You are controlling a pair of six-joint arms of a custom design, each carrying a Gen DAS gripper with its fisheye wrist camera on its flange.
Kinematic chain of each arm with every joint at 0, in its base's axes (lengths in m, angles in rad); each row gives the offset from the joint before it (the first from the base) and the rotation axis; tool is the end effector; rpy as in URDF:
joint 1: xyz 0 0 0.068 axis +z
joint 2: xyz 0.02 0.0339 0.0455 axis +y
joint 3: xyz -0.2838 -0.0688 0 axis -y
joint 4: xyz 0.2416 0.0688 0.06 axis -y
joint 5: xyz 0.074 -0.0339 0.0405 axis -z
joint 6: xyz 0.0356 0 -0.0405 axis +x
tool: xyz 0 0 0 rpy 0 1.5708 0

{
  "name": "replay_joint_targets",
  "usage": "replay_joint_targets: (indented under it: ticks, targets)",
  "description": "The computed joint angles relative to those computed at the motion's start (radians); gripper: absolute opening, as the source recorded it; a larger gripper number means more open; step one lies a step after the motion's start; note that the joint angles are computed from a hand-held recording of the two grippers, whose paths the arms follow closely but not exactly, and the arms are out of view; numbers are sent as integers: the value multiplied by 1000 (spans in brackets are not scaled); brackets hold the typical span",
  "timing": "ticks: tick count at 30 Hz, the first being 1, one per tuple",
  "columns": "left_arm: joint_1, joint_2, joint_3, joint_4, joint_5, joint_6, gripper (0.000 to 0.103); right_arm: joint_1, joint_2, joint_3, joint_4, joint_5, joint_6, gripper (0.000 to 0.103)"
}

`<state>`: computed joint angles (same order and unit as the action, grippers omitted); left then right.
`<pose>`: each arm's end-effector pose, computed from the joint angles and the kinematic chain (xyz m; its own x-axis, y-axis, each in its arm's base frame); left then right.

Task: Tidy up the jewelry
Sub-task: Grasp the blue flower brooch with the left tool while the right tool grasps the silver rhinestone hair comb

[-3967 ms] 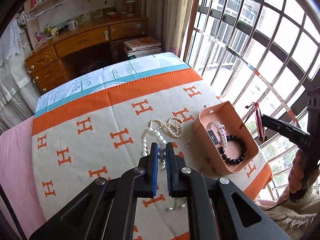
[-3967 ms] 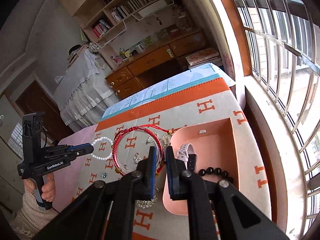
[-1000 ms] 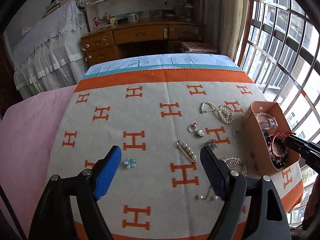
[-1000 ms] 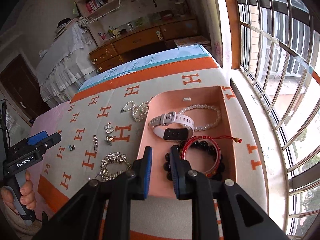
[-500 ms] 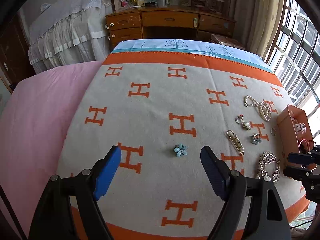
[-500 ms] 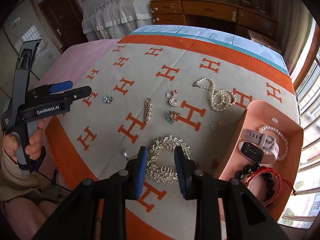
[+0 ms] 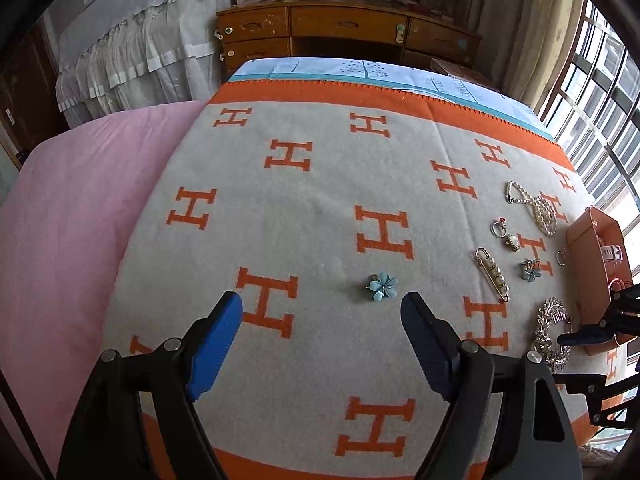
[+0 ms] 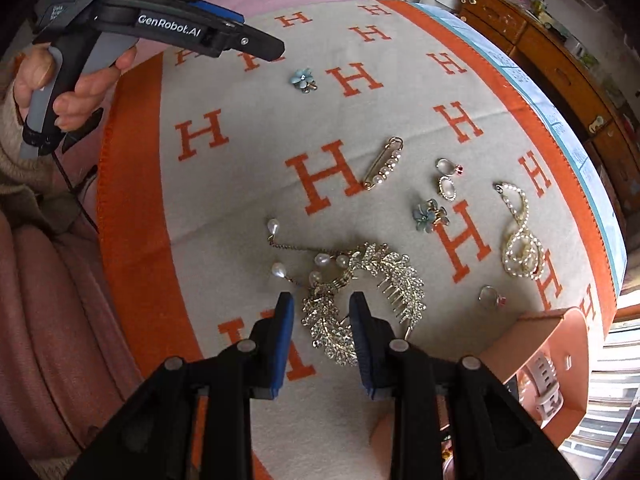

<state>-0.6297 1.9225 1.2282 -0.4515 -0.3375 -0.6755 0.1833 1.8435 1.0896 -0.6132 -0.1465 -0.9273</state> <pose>0.3191 -0.2179 0.1734 -0.8531 -0.1084 -0.5104 -0.1129 0.9934 -0.0224 0.3292 0.0663 0.1582 -0.4103 -0.8810 -0.2357 -0.8960 0.4376 -0.0761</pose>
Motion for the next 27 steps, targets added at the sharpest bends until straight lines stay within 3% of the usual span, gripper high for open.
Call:
replay_joint_targets:
  ticks: [7,11,13,14,17,27]
  targets:
    - [12,19,16,-6,16,5,80,47,-13,-52,68,114,-118,35]
    - [21,26,25,-7,22,9,80,49,-24,-65,90,107,-144,38]
    - [25,30,29,-8,22,11,80,46,4,-24,51,92,-89,35]
    - [27,30,30,-8,21,11,80,40,30,14,18,76,-43,28]
    - [37,36,41,-7,24,20,80,21,115,132,-70,4,106,26]
    - [83,26,56,9,74,76,80,-59,93,101,35,-216,420,25]
